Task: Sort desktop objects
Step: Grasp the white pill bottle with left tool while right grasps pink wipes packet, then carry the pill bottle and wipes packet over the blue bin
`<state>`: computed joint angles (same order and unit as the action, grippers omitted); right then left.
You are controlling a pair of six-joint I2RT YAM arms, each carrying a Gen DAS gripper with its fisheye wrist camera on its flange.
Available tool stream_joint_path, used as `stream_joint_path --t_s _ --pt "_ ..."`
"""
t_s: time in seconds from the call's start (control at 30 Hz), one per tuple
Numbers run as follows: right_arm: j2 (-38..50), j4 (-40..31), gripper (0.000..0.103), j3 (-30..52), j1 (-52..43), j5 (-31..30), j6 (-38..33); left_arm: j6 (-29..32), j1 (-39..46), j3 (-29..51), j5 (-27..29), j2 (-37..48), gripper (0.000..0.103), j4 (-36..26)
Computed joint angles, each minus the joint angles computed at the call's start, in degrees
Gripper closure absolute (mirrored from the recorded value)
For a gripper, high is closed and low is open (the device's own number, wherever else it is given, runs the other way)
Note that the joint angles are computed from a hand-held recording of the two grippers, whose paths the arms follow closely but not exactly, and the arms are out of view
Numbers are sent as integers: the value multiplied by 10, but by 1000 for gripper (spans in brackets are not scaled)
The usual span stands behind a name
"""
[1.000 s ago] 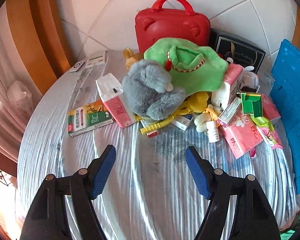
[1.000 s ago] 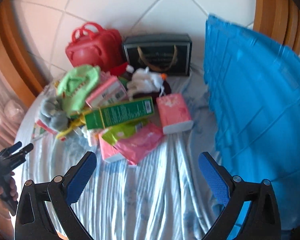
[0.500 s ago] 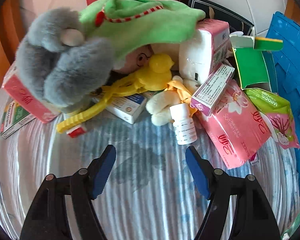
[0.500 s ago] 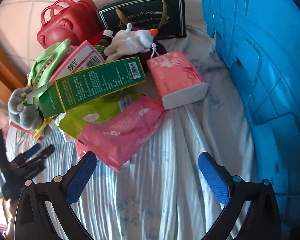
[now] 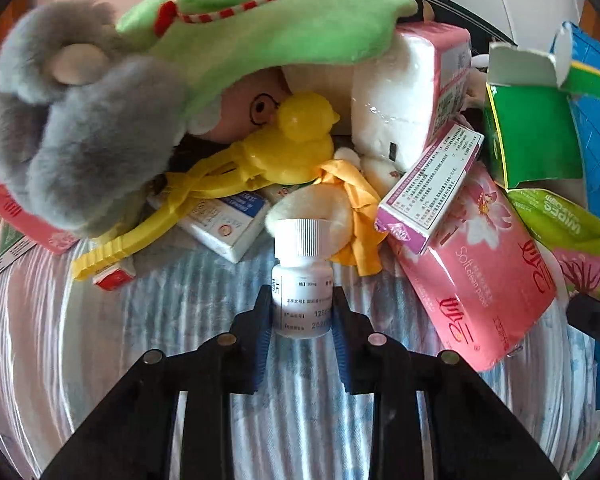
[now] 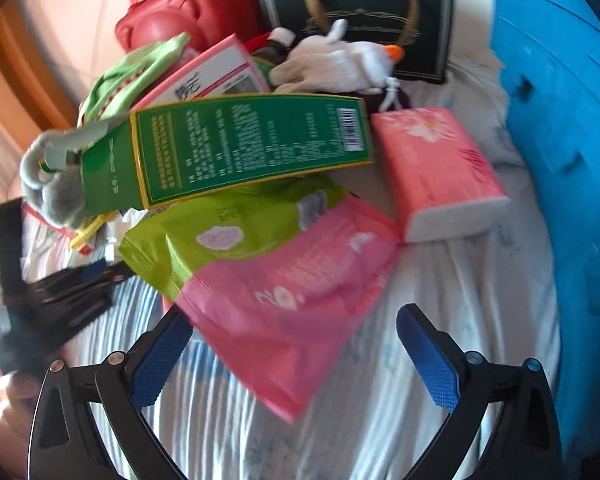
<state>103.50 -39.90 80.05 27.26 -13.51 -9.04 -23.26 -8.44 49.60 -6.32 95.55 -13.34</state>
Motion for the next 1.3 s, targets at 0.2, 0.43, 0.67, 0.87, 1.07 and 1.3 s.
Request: stream_joint_path --t_s 0.2,0.43,0.67,0.87,1.07,1.3 --pt "-2 58 17 -25 23 27 -10 -22 -8 -53 -48 -122 76 -56" --pt "-87 64 74 -71 16 17 -4 -56 -49 -72 -100 -238 76 -130" --pt "-213 32 83 -92 -9 -45 3 -44 -80 -40 -136 -333 76 -212" --pt "-330 -9 83 -82 -51 -95 17 -77 -182 8 -211 -385 76 -284" --pt "-419 -57 83 -53 -128 -168 12 -117 -301 79 -292 -378 76 -335" --pt "-445 -121 83 27 -293 -301 -46 -146 -417 199 -365 -299 76 -364"
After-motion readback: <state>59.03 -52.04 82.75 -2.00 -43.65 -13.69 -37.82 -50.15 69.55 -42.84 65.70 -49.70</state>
